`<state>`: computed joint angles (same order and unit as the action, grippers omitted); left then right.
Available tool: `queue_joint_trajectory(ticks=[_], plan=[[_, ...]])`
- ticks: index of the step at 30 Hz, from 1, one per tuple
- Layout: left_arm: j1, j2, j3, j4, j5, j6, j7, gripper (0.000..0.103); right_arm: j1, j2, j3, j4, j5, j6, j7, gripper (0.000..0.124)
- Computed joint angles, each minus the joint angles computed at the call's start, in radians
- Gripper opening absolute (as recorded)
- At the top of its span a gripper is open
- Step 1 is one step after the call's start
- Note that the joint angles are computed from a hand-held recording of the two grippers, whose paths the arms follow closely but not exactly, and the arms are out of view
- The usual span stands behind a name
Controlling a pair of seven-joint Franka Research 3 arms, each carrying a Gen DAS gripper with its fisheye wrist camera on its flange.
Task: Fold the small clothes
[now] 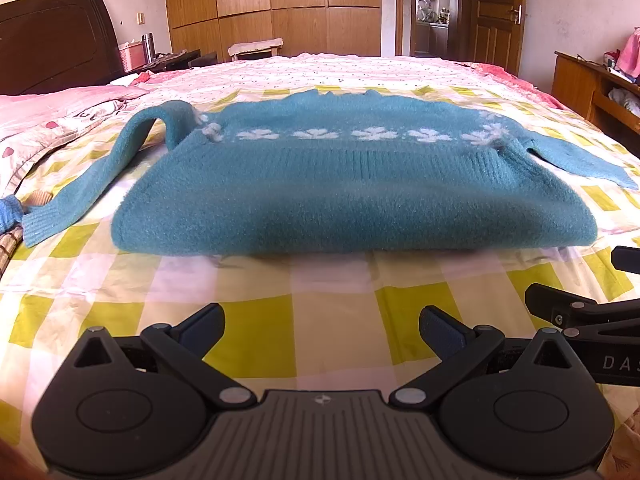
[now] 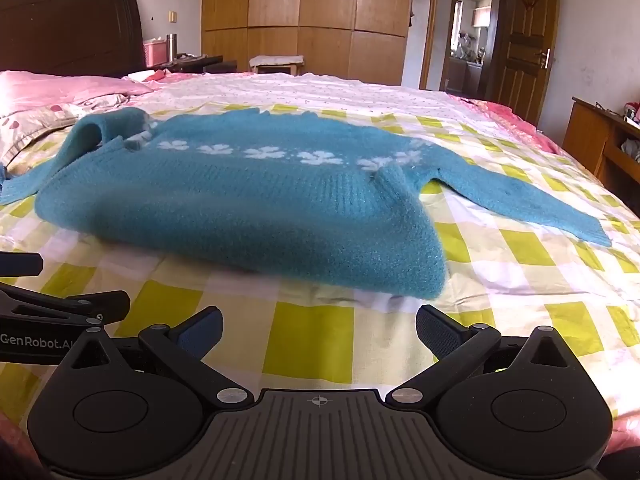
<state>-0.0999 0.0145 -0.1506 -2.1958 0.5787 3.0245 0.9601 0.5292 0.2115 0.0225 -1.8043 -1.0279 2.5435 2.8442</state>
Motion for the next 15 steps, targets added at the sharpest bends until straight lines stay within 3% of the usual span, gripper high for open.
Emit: queue_joint_trajectory(ticks=[15], plan=[[0.0,-0.004,0.0,0.0,0.006,-0.002,-0.002,0.103,0.003,0.001,-0.002,0.003,0.009,-0.003,-0.01,0.102]])
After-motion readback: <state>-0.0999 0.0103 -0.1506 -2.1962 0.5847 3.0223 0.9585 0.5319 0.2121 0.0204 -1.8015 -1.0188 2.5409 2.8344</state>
